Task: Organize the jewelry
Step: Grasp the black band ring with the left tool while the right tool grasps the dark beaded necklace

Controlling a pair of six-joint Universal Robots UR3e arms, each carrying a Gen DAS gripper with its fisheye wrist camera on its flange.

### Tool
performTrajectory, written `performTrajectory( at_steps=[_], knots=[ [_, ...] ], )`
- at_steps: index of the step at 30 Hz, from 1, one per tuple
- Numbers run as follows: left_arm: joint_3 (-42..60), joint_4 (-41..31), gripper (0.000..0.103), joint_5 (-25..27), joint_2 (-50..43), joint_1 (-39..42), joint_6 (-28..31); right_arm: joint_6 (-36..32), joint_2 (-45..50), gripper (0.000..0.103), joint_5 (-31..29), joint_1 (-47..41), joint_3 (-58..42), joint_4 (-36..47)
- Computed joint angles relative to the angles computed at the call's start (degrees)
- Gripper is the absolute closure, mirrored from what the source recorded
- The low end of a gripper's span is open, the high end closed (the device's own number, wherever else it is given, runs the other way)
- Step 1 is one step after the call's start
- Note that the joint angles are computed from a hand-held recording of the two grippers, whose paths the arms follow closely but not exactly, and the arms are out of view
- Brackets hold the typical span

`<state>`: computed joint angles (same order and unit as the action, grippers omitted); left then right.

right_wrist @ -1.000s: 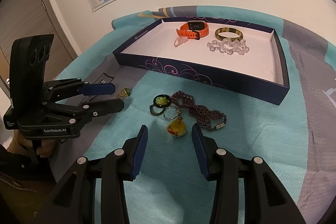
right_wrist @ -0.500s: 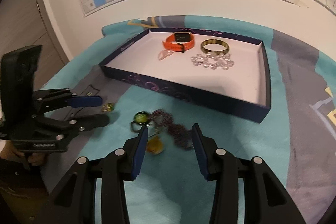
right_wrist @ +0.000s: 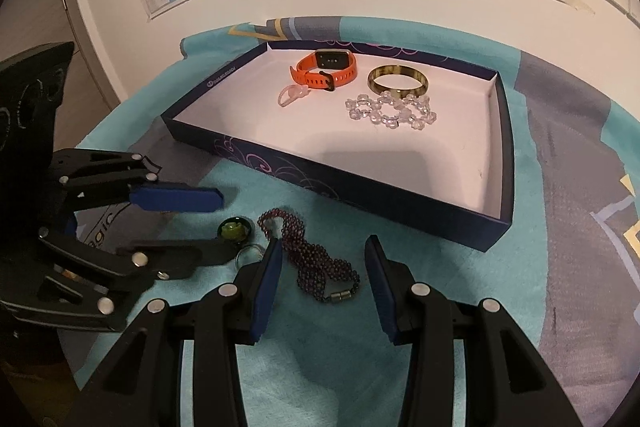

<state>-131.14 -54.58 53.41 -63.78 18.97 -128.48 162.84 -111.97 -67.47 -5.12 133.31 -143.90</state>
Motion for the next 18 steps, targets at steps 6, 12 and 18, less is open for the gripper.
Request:
performTrajectory(
  at_steps=[6,12,18],
  knots=[
    [0.48,3.74,0.08,2.12,-3.78,-2.54,-2.63,-0.7,-0.94,0.062,1.57,-1.45,0.41,0.99],
    [-0.36,5.05,0.08,1.34,-2.87,-1.48,-3.73,-1.35,-2.68,0.062,2.93,-2.68,1.09,2.19],
    [-0.07,-5.62,0.08,-3.97,4.5,5.67,1.44,-2.05,-3.25,0.062,1.46,-1.84,0.8,2.93]
  ],
)
